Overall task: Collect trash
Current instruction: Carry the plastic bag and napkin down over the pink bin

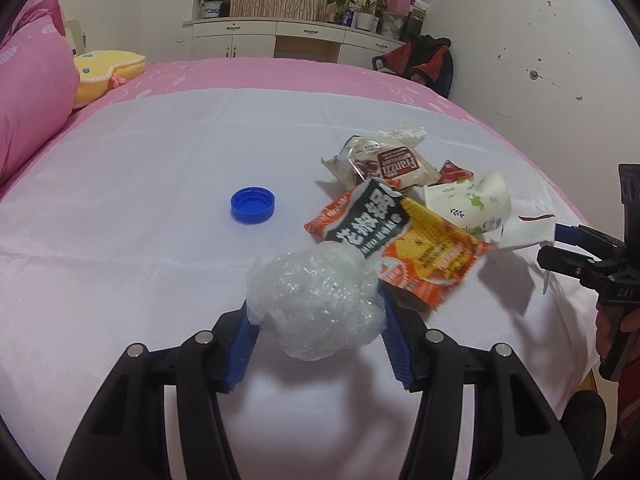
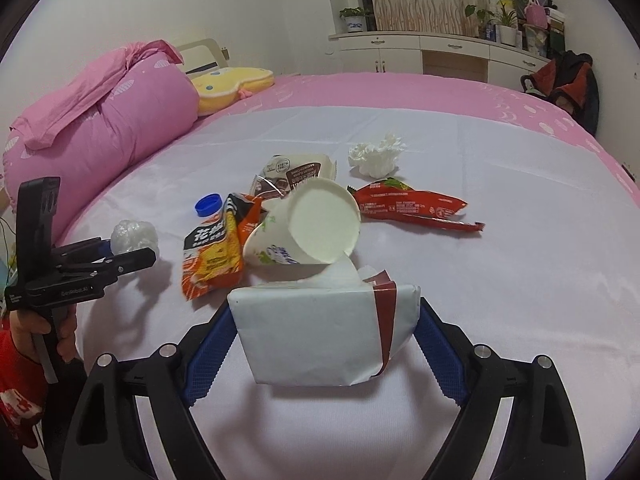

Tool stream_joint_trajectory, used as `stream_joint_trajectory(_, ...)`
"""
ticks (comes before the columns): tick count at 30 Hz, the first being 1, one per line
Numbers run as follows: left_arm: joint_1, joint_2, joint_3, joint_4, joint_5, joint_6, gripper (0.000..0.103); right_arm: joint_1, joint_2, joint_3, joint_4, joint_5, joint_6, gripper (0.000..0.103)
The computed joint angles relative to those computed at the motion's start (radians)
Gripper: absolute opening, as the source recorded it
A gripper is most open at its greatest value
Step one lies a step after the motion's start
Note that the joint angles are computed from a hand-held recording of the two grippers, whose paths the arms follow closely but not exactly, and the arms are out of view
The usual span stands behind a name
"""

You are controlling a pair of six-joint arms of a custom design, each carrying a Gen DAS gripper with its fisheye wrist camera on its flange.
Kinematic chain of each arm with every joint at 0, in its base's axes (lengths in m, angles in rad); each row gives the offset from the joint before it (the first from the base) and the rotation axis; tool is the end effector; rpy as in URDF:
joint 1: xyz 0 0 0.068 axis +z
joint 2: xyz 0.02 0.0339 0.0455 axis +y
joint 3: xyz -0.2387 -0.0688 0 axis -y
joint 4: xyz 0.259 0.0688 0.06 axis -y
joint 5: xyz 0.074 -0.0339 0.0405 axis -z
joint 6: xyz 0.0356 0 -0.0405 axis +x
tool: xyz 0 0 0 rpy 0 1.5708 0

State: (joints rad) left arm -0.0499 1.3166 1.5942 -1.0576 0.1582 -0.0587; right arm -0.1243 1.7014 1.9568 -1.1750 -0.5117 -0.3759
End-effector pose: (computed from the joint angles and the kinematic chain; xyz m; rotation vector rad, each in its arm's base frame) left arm 0.2696 -0.0191 0.3964 0.0674 2.3501 -0.2392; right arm 0.3497 -0.0261 0.3901 -0.5037 2.3190 0.4016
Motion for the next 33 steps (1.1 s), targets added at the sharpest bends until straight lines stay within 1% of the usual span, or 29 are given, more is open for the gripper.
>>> stream_joint_trajectory(13,-0.082,-0.161,-0.038,-0.124,-0.045,-0.021,0.056,-0.07,-0.197,-0.101,-0.09,-0.037,-0.047,0.088)
stream_joint_trajectory(21,-0.134,-0.278,-0.075,-0.191,-0.053,-0.081,0.056,-0.124,-0.299,-0.147,-0.157,-0.056,-0.055,0.088)
stream_joint_trajectory(27,-0.177,-0.346,-0.053,-0.261,-0.085,-0.104,0.056,-0.15,-0.371,-0.164,-0.229,-0.062,-0.077,0.088)
stream_joint_trajectory(33,-0.237,-0.419,-0.035,-0.335,-0.124,-0.14,0.056,-0.131,-0.457,-0.211,-0.273,-0.067,-0.079,0.088)
